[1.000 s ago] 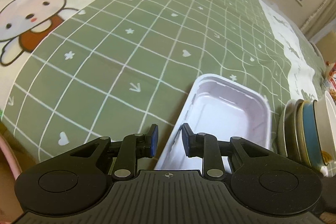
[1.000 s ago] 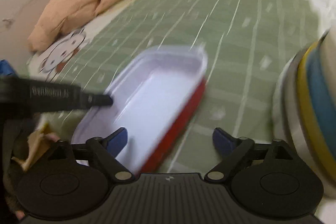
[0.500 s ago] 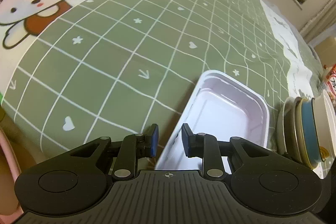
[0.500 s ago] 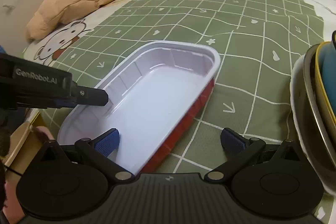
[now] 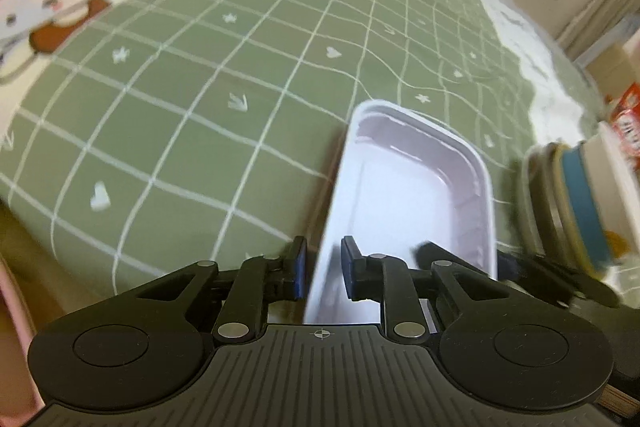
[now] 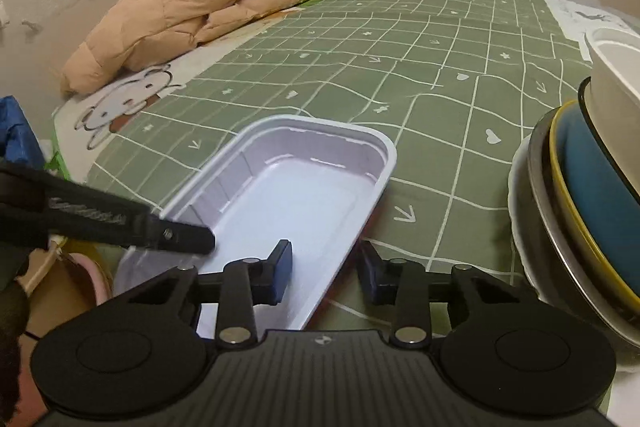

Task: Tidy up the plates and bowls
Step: 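Grasp the white-and-red tray rim with both tools and lift it, then carry the tray over the bowl stack with both tools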

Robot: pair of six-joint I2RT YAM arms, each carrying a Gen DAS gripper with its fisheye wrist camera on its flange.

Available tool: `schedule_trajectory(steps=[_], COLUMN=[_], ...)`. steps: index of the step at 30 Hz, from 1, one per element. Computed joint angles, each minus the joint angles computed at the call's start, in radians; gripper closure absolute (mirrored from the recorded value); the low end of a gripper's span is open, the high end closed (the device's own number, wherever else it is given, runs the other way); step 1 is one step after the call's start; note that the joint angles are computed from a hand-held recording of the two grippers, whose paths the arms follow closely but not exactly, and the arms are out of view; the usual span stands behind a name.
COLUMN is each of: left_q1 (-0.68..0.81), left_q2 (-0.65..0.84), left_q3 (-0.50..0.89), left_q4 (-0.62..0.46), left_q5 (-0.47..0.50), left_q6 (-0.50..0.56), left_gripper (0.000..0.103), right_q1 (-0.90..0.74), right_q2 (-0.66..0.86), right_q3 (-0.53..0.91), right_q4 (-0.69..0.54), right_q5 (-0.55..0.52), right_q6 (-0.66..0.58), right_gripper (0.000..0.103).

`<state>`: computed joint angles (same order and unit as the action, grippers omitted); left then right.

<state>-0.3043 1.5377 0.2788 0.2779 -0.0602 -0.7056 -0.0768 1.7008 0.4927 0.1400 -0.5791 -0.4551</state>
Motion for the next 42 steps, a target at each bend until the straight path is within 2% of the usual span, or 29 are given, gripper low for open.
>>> schedule_trajectory(steps=[2, 8, 12, 15, 20, 23, 25, 27, 29, 31, 34, 38, 40, 42], left_q1=[-0.027, -0.020, 0.010, -0.005, -0.043, -0.066, -0.089, -0.138, -0.196, -0.232, -0.276, -0.313, -0.334, -0.356], left_q2=[0.033, 0.080, 0.101, 0.103, 0.075, 0.000, -0.085, -0.223, -0.340, -0.389, -0.348, -0.216, -0.123, -0.024], left_q3=[0.027, 0.063, 0.041, 0.020, 0.032, 0.029, 0.026, 0.036, 0.080, 0.138, 0.272, 0.453, 0.543, 0.625], left_q4=[0.000, 0.011, 0.074, 0.114, 0.059, -0.003, -0.059, -0.162, -0.270, -0.322, -0.357, -0.342, -0.330, -0.344], left_q5=[-0.033, -0.008, 0.041, 0.031, 0.016, 0.003, -0.023, -0.087, -0.152, -0.168, -0.168, -0.086, -0.055, -0.038], left_q6=[0.002, 0.029, 0.011, -0.013, -0.044, -0.058, -0.074, -0.101, -0.121, -0.125, -0.095, -0.076, -0.052, -0.049], left_gripper=[0.083, 0.081, 0.081, 0.081, 0.081, 0.081, 0.081, 0.081, 0.081, 0.081, 0.081, 0.081, 0.081, 0.081], right_q1=[0.002, 0.005, 0.008, 0.012, 0.018, 0.016, -0.013, -0.054, -0.106, -0.171, -0.287, -0.432, -0.495, -0.537], right_q2=[0.009, 0.034, 0.037, 0.033, 0.021, -0.022, -0.078, -0.160, -0.244, -0.303, -0.286, -0.172, -0.120, -0.090], right_q3=[-0.016, 0.001, -0.015, -0.027, -0.027, -0.047, -0.043, -0.032, -0.008, 0.041, 0.183, 0.416, 0.495, 0.522], right_q4=[0.046, 0.069, 0.121, 0.140, 0.106, 0.119, 0.077, 0.012, -0.054, -0.123, -0.252, -0.468, -0.518, -0.519], right_q5=[0.010, 0.025, 0.054, 0.064, 0.038, 0.036, -0.009, -0.070, -0.136, -0.193, -0.281, -0.337, -0.344, -0.333], right_q6=[0.016, 0.045, 0.061, 0.066, 0.051, 0.046, 0.039, 0.034, 0.039, 0.055, 0.038, -0.017, -0.039, -0.052], right_gripper=[0.069, 0.069, 0.069, 0.069, 0.070, 0.070, 0.070, 0.070, 0.070, 0.070, 0.070, 0.070, 0.070, 0.070])
